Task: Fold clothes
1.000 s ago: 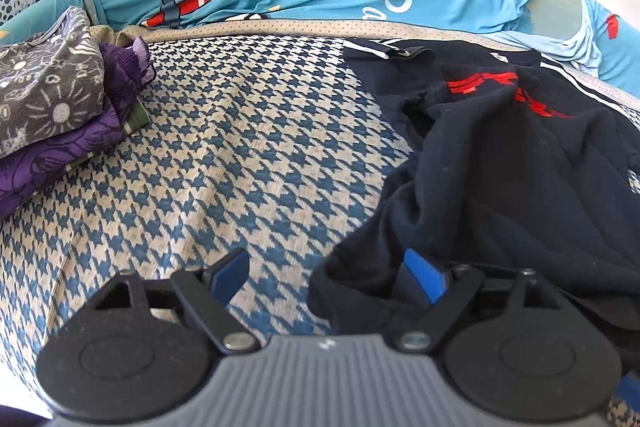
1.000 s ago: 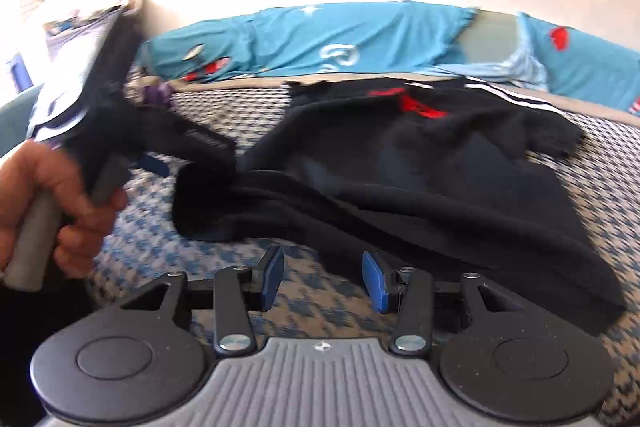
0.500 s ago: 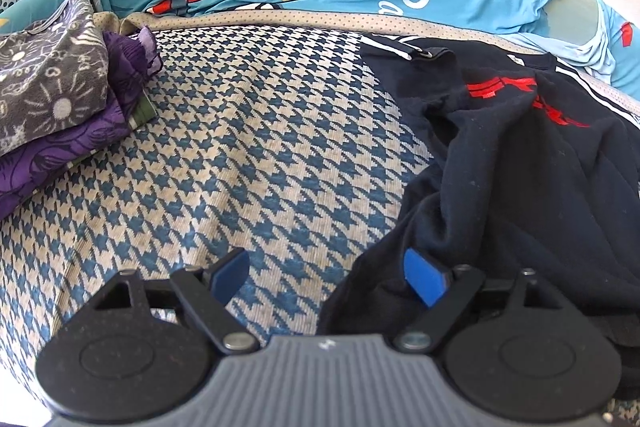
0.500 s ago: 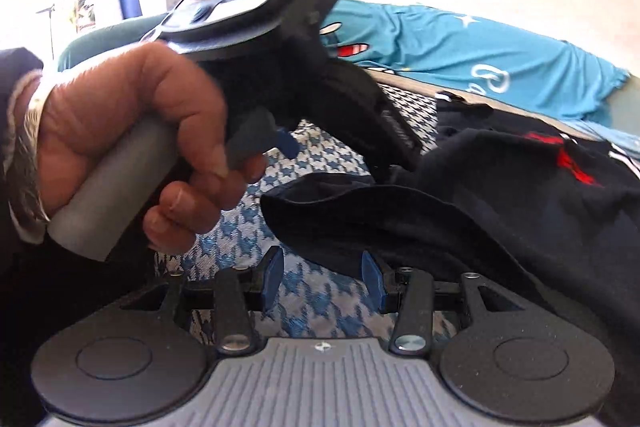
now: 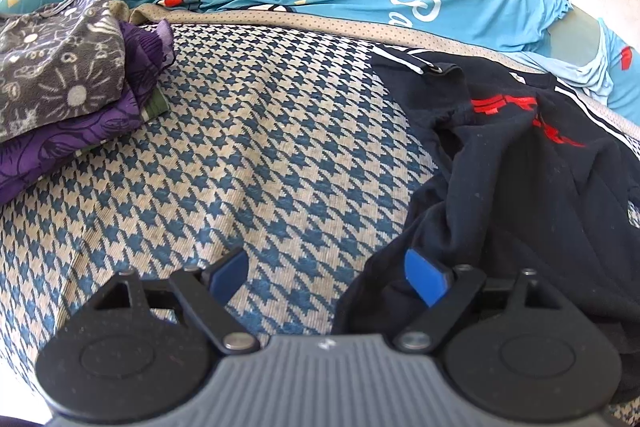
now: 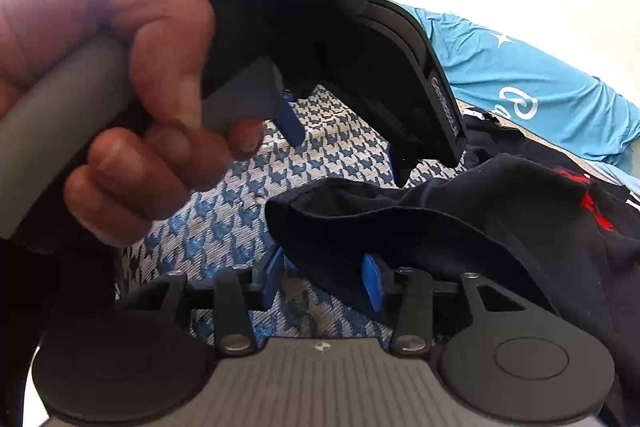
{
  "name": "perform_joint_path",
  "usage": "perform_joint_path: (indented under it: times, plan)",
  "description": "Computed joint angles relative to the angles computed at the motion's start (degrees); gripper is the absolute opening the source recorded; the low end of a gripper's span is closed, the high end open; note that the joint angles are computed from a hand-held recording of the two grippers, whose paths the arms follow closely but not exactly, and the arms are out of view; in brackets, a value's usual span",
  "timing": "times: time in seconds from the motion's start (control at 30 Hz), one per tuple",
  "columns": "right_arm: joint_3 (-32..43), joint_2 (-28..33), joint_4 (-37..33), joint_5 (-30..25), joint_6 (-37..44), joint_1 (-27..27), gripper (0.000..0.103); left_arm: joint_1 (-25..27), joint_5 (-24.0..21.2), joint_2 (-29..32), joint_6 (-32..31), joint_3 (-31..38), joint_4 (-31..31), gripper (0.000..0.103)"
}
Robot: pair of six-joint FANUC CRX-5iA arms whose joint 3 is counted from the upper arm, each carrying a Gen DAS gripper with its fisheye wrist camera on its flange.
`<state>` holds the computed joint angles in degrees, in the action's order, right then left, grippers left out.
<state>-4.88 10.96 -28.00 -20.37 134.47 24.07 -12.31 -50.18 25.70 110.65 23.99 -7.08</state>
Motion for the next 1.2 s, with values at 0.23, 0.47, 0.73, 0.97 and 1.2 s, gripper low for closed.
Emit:
perform_joint_path:
  times: [0.23, 0.47, 0.73, 0.97, 1.2]
  plan:
    - [1.7, 1.3, -1.7, -1.0, 0.6, -1.3, 0.005, -0.1, 1.4, -1.5, 1.1, -1.5, -1.6, 0.085]
    - [2.5, -1.7, -6.1, -7.8, -1.0, -1.9, 0.004, -0.5, 4.9, -4.6, 2.8, -4.3, -5.2, 0.085]
    - [2.2, -4.5, -8.9, -12.3, -2.7, -1.9, 0.004, 0.2, 8.0, -7.8, 3.2, -7.7, -6.2, 0.088]
    - [1.5, -4.6, -9.9, -10.5, 0.3, -1.9, 0.013, -0.2, 9.7, -9.0, 4.4, -9.5, -7.4, 0.088]
    - [-1.8, -6.9, -2.7, -8.0, -10.1, -2.9, 0.013, -1.3, 11.4, -8.4, -2.0, -10.8, -3.5, 0.094]
